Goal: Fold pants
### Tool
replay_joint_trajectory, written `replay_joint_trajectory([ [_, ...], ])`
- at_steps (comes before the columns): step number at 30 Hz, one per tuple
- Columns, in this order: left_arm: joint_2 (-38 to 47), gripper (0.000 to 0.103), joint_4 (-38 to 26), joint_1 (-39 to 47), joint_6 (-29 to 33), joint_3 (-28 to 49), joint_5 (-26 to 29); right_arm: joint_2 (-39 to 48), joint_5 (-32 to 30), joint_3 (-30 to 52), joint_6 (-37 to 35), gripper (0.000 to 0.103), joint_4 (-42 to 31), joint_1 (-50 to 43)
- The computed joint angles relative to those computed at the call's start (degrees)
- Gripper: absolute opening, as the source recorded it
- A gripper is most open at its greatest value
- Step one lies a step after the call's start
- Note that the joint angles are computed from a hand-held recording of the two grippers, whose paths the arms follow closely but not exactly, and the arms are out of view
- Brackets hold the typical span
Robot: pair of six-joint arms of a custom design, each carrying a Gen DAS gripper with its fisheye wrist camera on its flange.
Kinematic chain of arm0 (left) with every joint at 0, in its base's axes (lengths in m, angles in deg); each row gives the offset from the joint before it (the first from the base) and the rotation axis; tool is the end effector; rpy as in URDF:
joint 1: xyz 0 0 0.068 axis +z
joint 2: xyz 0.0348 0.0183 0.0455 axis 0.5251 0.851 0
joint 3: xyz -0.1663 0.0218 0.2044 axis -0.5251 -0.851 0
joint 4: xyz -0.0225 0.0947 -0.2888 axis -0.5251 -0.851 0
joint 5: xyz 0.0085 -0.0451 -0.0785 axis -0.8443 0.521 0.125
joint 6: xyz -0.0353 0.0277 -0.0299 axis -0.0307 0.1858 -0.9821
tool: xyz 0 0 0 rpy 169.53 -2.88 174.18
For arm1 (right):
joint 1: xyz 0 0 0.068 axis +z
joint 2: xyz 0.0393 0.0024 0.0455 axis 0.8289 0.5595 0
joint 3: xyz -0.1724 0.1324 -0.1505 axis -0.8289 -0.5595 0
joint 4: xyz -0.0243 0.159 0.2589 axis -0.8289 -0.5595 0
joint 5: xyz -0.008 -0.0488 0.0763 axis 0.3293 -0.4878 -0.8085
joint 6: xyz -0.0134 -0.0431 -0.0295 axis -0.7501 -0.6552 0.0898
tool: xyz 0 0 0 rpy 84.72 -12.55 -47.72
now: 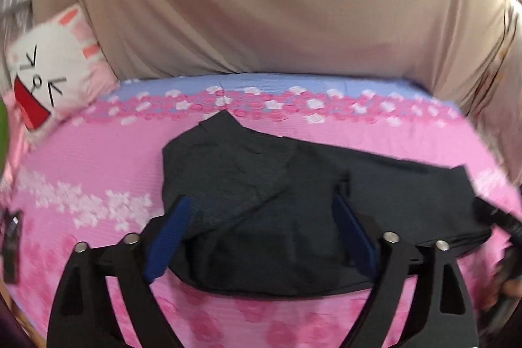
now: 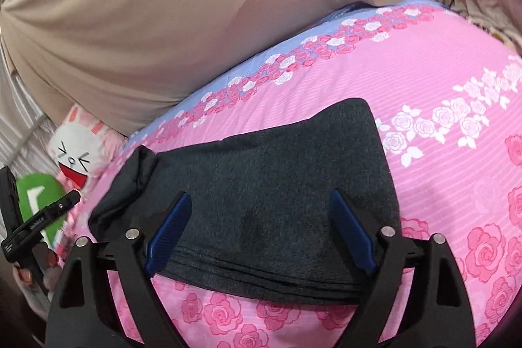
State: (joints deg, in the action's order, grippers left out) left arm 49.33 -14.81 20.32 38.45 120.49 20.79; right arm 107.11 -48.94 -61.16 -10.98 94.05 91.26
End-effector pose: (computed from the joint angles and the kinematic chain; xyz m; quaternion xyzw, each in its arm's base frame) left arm 0.3992 -0.0882 0.1332 0.2304 0.8752 -0.0964 0.4144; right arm 0.1855 0.1079 0.0666 0.2741 0.8283 0.1249 0.4725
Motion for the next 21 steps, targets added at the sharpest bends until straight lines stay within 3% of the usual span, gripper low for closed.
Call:
replay_joint_trajectory([
  [3, 7.5, 0.087, 4.5, -3.2, 4.0, 5.1, -10.5, 1.8, 1.1, 1.7, -0.1, 0.084, -1.8, 0.5],
  [5, 11.7, 0.087, 4.3, -4.8, 6.1, 9.1, -13.9, 2.7, 1.0, 2.5, 0.1, 0.084, -2.7, 0.4],
  [13, 14.3, 0.087, 6.3, -7.8, 12.7, 8.4, -16.1, 4.2, 1.4, 3.0, 0.4, 0.084, -2.0, 0.2],
  [15, 16.7, 0.054, 6.3, -8.5, 13.7, 10.5, -17.9, 4.7, 1.0, 3.5, 0.3, 0.084, -2.0, -0.1],
  [16, 18.0, 0.005, 3.9, -8.4, 12.9, 12.8, -18.4, 4.8, 0.9, 3.6, 0.3, 0.084, -2.2, -0.2],
  [17, 18.9, 0.007, 0.3, -7.9, 10.8, 15.7, -17.5, 4.8, 0.9, 3.6, 0.2, 0.084, -2.1, -0.1],
  [18, 18.8, 0.007, -2.9, -6.3, 6.9, 18.4, -13.2, 4.7, 1.0, 3.5, 0.2, 0.084, -2.0, -0.1],
  [21, 14.1, 0.006, -2.0, -2.9, -2.4, 18.8, -5.7, 4.4, 1.2, 3.3, 0.4, 0.084, -2.2, 0.0],
])
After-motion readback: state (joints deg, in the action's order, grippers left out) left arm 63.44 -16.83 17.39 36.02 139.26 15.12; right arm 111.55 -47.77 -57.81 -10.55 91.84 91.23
